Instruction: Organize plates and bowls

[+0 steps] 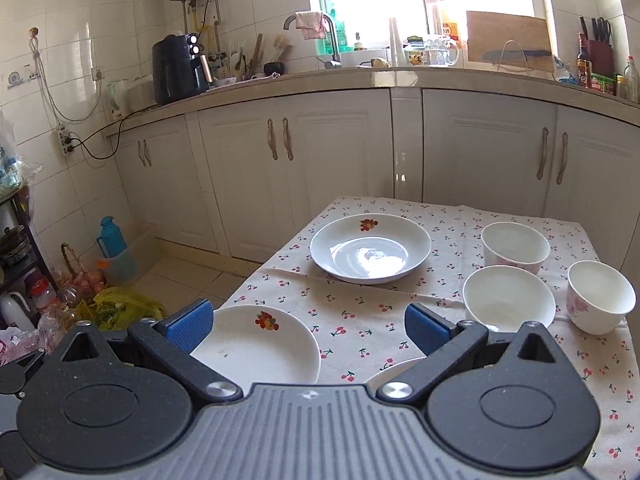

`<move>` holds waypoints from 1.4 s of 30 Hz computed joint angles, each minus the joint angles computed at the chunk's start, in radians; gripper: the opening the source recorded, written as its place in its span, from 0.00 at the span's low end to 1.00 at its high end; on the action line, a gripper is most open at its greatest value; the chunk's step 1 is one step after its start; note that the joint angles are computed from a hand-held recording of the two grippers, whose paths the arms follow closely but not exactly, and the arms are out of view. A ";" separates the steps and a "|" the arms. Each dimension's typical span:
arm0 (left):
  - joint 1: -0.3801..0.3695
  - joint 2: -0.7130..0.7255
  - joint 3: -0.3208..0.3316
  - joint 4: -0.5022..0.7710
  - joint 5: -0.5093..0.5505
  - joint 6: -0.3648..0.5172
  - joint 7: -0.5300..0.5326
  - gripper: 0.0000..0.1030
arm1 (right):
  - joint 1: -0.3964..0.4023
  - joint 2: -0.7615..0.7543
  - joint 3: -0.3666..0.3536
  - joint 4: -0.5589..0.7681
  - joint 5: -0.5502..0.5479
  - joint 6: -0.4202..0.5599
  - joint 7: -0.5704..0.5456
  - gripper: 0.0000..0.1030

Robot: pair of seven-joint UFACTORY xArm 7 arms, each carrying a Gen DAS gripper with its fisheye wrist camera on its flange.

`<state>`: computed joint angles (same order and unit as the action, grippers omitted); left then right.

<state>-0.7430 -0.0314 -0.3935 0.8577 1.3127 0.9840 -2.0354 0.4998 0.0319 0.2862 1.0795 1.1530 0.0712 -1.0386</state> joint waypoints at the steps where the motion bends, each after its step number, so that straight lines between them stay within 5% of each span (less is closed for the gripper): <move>1: 0.007 -0.001 0.008 -0.007 0.011 -0.033 -0.006 0.99 | -0.003 0.009 -0.002 0.009 -0.001 0.020 -0.011 1.00; 17: 0.118 -0.004 0.074 -0.054 0.065 -0.339 0.095 0.99 | -0.080 0.195 0.013 0.194 -0.507 0.315 0.245 1.00; 34: 0.210 -0.004 0.111 -0.071 0.068 -0.535 0.201 0.99 | -0.105 0.496 0.022 0.576 -0.703 0.637 0.461 0.83; 42: 0.237 -0.001 0.125 -0.071 0.093 -0.595 0.200 0.98 | -0.082 0.579 0.014 0.701 -0.761 0.736 0.497 0.63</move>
